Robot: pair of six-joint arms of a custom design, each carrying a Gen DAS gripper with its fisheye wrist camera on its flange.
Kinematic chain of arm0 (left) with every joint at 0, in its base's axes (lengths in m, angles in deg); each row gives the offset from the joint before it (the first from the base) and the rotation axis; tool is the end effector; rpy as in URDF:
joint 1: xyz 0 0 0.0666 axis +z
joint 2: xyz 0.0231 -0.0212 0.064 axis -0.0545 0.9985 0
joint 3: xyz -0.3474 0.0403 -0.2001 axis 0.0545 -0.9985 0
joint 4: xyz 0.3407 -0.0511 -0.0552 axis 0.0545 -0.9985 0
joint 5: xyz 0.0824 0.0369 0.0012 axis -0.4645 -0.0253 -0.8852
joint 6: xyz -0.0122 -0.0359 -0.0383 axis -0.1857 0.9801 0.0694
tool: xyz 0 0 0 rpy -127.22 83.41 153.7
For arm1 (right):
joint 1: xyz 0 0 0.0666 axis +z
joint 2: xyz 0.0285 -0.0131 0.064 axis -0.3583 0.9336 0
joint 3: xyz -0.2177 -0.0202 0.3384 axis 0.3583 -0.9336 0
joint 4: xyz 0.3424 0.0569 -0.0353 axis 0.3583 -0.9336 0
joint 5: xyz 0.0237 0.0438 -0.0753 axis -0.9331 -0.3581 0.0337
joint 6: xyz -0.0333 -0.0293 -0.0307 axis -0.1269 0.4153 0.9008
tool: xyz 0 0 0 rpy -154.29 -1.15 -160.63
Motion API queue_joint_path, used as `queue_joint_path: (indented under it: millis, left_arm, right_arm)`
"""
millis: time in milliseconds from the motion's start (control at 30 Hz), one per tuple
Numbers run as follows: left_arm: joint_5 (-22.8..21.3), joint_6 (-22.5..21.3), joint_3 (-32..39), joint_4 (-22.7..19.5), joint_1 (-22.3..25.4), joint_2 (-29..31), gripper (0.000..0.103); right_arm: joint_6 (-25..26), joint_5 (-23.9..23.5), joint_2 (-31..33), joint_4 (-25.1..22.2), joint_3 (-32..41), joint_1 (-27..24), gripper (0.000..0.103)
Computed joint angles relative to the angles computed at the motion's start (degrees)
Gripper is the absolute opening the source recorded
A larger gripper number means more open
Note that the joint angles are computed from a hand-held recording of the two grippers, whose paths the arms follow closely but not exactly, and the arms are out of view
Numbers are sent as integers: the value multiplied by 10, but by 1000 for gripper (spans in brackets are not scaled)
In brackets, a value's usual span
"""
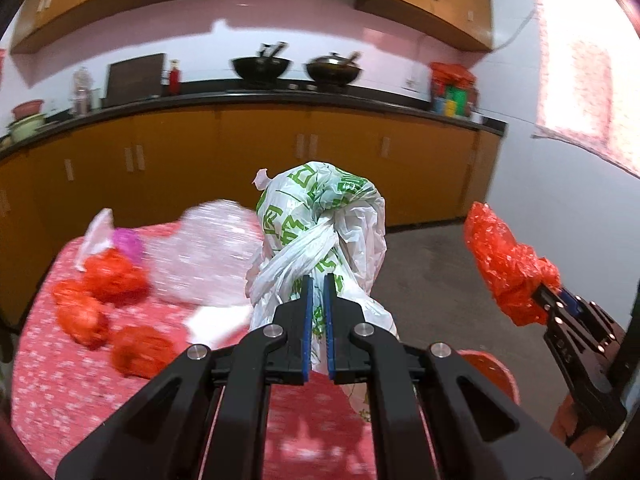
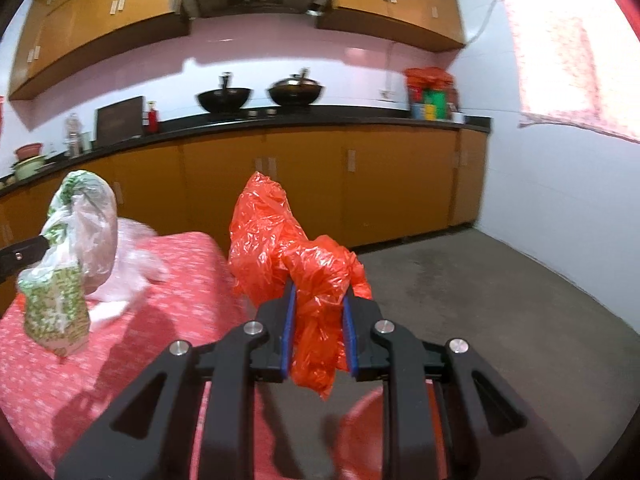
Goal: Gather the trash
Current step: 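Carry both bags to the red bucket and open both grippers to drop them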
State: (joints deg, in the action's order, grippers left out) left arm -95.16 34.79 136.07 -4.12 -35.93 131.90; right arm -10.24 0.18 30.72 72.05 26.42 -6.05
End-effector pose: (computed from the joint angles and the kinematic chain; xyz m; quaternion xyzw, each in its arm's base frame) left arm 0.4580 -0.2858 0.4396 0.0882 0.8472 -0.1038 0.5135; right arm 0.4359 0.0998 0.4247 0.1007 0.8211 -0.0590 0.5587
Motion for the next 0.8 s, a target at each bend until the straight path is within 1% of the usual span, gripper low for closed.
queue_joint_path:
  millis: [100,200,333,467,600,800]
  left_arm:
    - [20,5,12,-3,-25,17,5]
    - [28,2,17,-2,-48,31,5]
    - [49,8,32,-11,-79,63,5]
    - [70,23,58,-34,-100,101,5]
    - [79,18,93,-59,-121,143,5]
    - [89,8,152,-102,-134,200,5]
  right_arm:
    - [-5,9,-22,0,-32,-26,21]
    - [-6,14,-41,-3,-68,-56,21]
    - [-14,3,-53,-6,-106,-99,21]
    - [-23,-17,-56,-3,-139,-140,22]
    - [-20,-37,-48,11,-158,-170,22]
    - [-25,-70,-19,28,-173,-198,22]
